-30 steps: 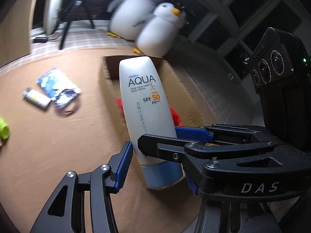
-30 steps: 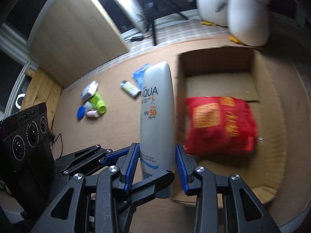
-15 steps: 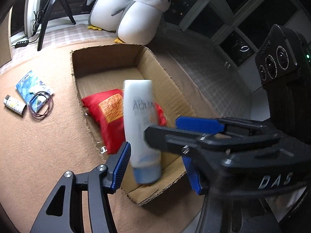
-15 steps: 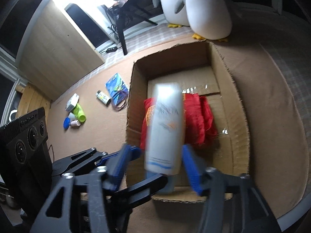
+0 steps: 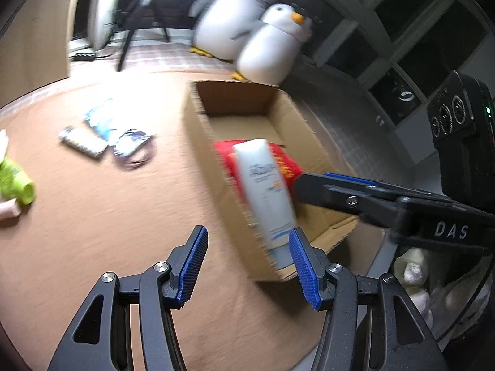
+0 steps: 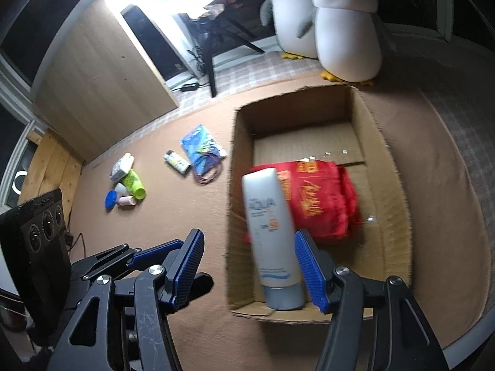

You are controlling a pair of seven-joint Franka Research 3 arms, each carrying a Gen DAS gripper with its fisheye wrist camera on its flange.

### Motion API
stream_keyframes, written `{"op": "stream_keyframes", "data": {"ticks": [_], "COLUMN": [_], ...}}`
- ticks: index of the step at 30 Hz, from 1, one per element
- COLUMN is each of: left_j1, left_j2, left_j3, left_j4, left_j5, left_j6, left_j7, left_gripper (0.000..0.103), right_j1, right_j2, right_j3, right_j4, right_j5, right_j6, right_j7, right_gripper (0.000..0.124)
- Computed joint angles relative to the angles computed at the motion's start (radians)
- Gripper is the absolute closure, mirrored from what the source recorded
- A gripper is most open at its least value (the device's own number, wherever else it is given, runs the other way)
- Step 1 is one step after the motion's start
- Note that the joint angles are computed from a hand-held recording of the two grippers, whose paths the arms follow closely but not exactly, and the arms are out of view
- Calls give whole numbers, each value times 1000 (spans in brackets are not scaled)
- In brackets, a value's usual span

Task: Organize objects
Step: 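Lower the sunscreen tube into the box and open the left tool, then move the left tool to the blue round tape measure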

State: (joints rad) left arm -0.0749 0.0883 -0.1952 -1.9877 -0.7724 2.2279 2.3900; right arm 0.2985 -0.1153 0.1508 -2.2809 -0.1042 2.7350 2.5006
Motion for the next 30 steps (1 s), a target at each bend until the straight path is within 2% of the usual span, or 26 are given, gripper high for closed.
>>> {"op": "stream_keyframes", "data": {"ticks": [6,11,17,23,30], "left_j1": [57,114,184,246,305], "left_j2": [6,28,67,147,289], "left_j3": [42,68,89,86,65], "left_j4": [1,20,56,148,311], "left_j5": [14,33,64,113,212], "left_j6": [17,33,58,96,130], "left_j7": [-15,-36,-68,-116,-245], "left_gripper": [44,44,44,44,44], "right_j1": [18,63,130,198,244], "right_j2": [61,133,218,299,350], "right_j3": [14,0,-26,-56,-75], "right_j4": [62,141,235,343,410], "right_j5": [-71,-136,-105,-104,-66], "right_j6": [32,51,55,-4,-17], "right_j7": [60,99,66,59,42], "right_gripper": [67,66,66,66,66]}}
